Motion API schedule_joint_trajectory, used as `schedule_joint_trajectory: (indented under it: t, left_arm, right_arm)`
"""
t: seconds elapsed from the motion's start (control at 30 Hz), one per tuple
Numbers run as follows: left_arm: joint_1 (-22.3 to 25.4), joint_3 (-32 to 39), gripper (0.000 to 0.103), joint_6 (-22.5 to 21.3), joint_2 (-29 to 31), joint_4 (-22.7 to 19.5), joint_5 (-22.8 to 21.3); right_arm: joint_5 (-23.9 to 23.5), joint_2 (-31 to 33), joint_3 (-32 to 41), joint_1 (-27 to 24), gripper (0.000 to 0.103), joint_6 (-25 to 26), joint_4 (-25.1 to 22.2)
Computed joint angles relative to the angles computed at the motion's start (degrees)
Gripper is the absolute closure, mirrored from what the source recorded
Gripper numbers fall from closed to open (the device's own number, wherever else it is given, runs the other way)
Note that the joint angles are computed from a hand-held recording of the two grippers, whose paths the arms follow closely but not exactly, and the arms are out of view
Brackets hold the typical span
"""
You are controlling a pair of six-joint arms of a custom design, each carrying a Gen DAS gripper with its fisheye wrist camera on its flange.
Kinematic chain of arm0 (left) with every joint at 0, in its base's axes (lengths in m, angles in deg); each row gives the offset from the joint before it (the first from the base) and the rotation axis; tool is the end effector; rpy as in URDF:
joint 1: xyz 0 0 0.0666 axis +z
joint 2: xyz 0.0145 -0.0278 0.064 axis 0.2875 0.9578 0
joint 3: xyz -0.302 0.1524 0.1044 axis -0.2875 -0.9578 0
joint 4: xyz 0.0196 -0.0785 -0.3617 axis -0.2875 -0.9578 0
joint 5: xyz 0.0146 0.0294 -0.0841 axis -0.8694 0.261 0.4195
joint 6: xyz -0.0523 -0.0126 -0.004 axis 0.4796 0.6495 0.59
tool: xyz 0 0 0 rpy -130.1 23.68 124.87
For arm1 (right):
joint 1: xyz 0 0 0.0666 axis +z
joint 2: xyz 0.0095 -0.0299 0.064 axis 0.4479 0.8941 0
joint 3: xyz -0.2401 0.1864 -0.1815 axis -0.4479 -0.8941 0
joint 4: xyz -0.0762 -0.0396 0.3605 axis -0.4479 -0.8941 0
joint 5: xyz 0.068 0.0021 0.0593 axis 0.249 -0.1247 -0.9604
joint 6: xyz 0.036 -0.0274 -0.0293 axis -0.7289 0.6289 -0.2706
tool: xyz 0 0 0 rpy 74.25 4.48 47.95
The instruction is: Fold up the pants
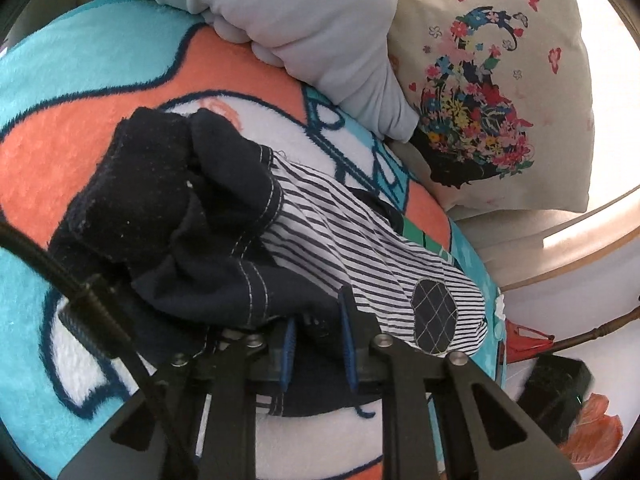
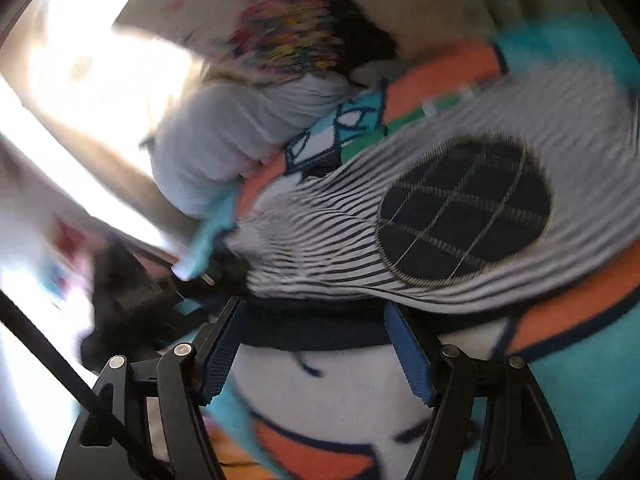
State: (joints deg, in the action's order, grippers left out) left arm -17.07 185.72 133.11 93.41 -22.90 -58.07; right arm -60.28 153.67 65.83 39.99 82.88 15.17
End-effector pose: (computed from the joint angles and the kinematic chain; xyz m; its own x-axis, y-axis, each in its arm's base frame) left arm 0.4866 -0.3197 0.4348 -0.6227 -0.7147 -0.3186 -0.4196 0.6487 -0.6350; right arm 0.5984 0.1683 0.4073 -0.7971 -0.2074 -0.5671 -0.5696 0.5700 0.5922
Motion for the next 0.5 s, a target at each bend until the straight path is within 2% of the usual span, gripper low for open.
schedule_joint_trajectory:
  t: [0.03, 0.1, 0.17, 0.23, 0.3, 0.4, 0.47, 0.5]
  left_arm:
    - [-0.08, 0.42, 0.084, -0.26, 0.22, -0.42, -0.26]
    - [-0.14, 0.89, 0.084, -0.31, 0.61, -0.79, -0.42]
    - [-0.18, 0.23, 0.084, 0.17, 0.27, -0.01, -0.44]
    - [-0.36, -0.53, 0.084, 0.58, -0.20, 0.82, -0.38]
    - [-0.56, -1.47, 0.084, 0.75, -0.93, 1.40, -0.49]
    - [-0.55, -1.16, 0.085, -0.07, -1.06, 1.02, -0.70]
    - [-0.41, -0.36, 0.088, -0.42, -0.67, 0.57, -0.70]
    - [-0.42, 0.29, 0.088, -0.76, -0.32, 0.34, -0.91]
  right_arm:
    - [6.90, -2.66, -2.58, 1.25, 0.028, 6.10, 2.11]
    - [17.30, -7.21, -8.68, 3.44, 0.028, 15.59, 7.88]
    - [25.07, -10.57, -14.45, 5.34, 0.028, 24.80, 13.97]
    - [26.92, -10.98, -16.16, 6.07, 0.032, 28.87, 16.53]
    - [26.40, -10.89, -16.36, 6.10, 0.037, 30.08, 17.07]
    - [24.71, -10.59, -16.22, 5.67, 0.037, 30.12, 18.29]
    - [24.31, -9.05, -14.13, 5.49, 0.047, 30.23, 16.59]
    - [24.63, -8.03, -12.65, 5.63, 0.061, 29.99, 15.19]
